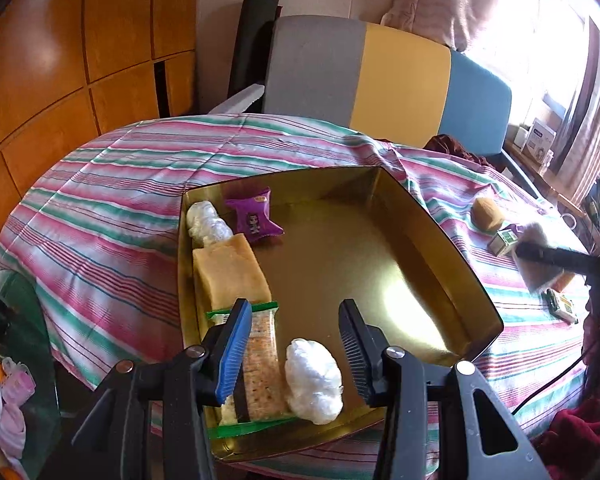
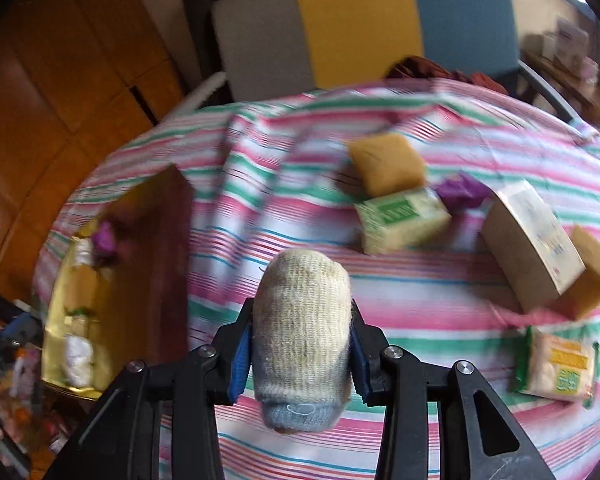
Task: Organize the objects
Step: 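Carry the white knit roll to the gold tray and release it with the right gripper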
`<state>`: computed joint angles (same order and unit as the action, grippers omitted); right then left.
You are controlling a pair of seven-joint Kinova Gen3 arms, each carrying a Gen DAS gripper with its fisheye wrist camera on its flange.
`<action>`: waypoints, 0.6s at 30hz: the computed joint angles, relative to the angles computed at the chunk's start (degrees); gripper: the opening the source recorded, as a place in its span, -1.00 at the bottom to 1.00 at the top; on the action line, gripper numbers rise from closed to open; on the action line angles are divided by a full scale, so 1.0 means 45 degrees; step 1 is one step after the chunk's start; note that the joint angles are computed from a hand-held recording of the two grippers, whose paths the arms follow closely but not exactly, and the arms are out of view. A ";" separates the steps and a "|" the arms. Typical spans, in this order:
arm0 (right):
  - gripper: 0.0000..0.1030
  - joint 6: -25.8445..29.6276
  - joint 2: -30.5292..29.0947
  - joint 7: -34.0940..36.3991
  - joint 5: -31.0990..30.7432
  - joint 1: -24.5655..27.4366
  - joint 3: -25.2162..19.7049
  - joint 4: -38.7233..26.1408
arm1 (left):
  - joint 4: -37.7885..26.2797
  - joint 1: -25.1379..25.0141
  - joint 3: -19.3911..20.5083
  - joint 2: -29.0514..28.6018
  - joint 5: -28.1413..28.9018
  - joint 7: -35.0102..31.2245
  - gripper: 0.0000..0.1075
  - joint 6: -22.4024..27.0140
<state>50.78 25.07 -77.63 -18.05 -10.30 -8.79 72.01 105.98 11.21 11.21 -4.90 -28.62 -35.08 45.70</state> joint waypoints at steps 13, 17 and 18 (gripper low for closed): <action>-0.18 0.2190 0.2354 -0.0962 -0.0138 -0.3373 -0.0734 -0.4081 | 0.1279 -0.1578 -0.0498 -0.1326 0.1157 -0.0294 -0.16 -0.0577; -0.18 0.2912 0.3608 -0.2075 0.0502 -0.4553 -0.0399 -0.5686 | 0.1562 -0.2050 -0.0617 -0.1492 0.1577 -0.0477 -0.16 -0.0754; -0.15 0.3164 0.3932 -0.2365 0.0685 -0.4812 -0.0300 -0.6107 | 0.1616 -0.2135 -0.0640 -0.1521 0.1674 -0.0555 -0.16 -0.0825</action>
<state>65.02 42.76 -88.28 -14.97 -31.95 -10.14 44.53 113.25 1.60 8.33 -11.75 -21.09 -37.57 41.99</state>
